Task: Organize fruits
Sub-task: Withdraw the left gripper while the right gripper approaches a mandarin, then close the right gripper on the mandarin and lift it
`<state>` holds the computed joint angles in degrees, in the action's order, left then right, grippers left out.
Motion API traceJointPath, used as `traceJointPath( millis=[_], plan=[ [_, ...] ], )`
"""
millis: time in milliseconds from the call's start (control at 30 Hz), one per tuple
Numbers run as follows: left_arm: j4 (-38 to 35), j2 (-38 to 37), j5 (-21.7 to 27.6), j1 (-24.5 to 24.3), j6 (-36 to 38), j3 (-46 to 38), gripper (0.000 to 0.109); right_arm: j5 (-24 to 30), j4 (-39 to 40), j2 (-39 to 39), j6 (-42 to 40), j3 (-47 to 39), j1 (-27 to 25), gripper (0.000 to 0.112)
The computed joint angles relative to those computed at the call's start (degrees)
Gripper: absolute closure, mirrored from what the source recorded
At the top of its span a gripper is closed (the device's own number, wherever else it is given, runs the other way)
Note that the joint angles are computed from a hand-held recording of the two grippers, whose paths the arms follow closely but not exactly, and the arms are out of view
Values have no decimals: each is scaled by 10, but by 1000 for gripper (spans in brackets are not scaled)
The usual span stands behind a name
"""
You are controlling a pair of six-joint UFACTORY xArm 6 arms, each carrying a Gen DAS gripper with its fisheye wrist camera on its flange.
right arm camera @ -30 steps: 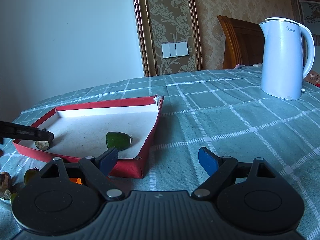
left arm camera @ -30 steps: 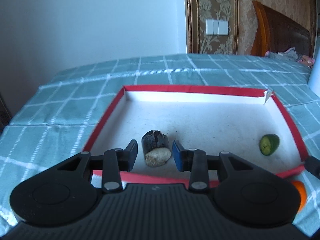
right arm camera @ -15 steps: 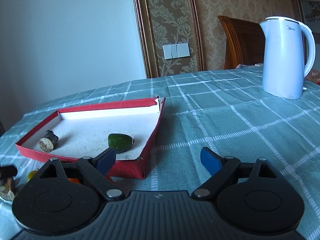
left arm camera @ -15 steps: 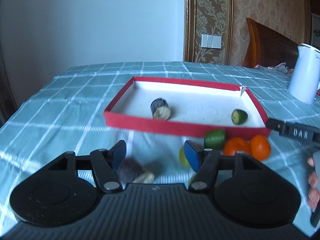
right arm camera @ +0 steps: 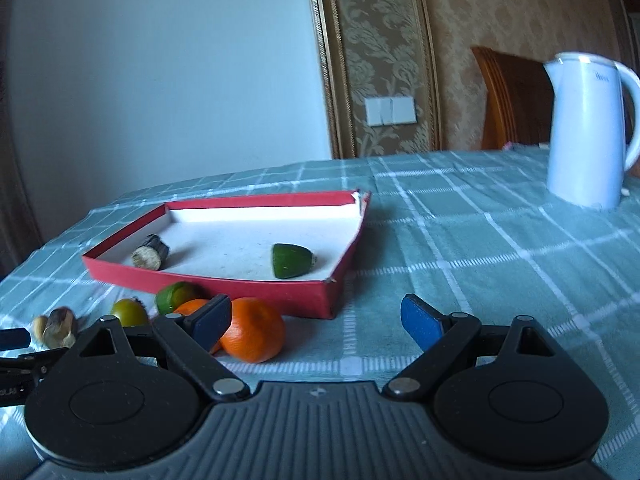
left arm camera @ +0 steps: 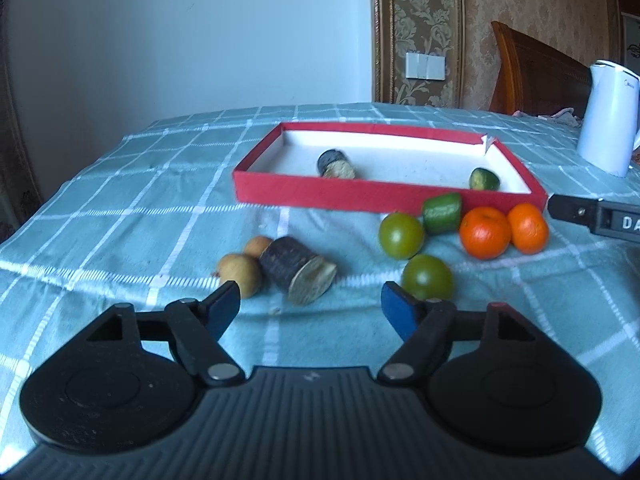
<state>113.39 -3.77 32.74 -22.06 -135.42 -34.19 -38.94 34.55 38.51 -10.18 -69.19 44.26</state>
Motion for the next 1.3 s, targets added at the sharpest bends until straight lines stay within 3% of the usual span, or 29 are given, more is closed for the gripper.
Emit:
traceJointPath(
  millis=[133,367,467,733,867,1133,1200,1300],
  plan=[
    [6,10,-11,10,-12,-2,31,14,30,8,-65,-22,16,26],
    [6,14,2,9,-11,-3,24,61,65,20,-127,-62,25,49],
    [19,13,-3,14,-24,-1,23,74,40,20,-100,-62,18,51],
    [38,13,-9,19,-37,2,18,84,131,30,-189,-92,38,58],
    [43,18,-12,23,-41,-3,15,84,220,47,-283,-135,54,58],
    [42,22,-25,32,-42,-8,11,121,139,37,-181,-116,28,58],
    [43,23,-27,33,-43,-9,10,126,117,26,-151,-100,26,64],
    [44,24,-31,35,-43,-11,9,121,150,32,-191,-113,35,66]
  ],
)
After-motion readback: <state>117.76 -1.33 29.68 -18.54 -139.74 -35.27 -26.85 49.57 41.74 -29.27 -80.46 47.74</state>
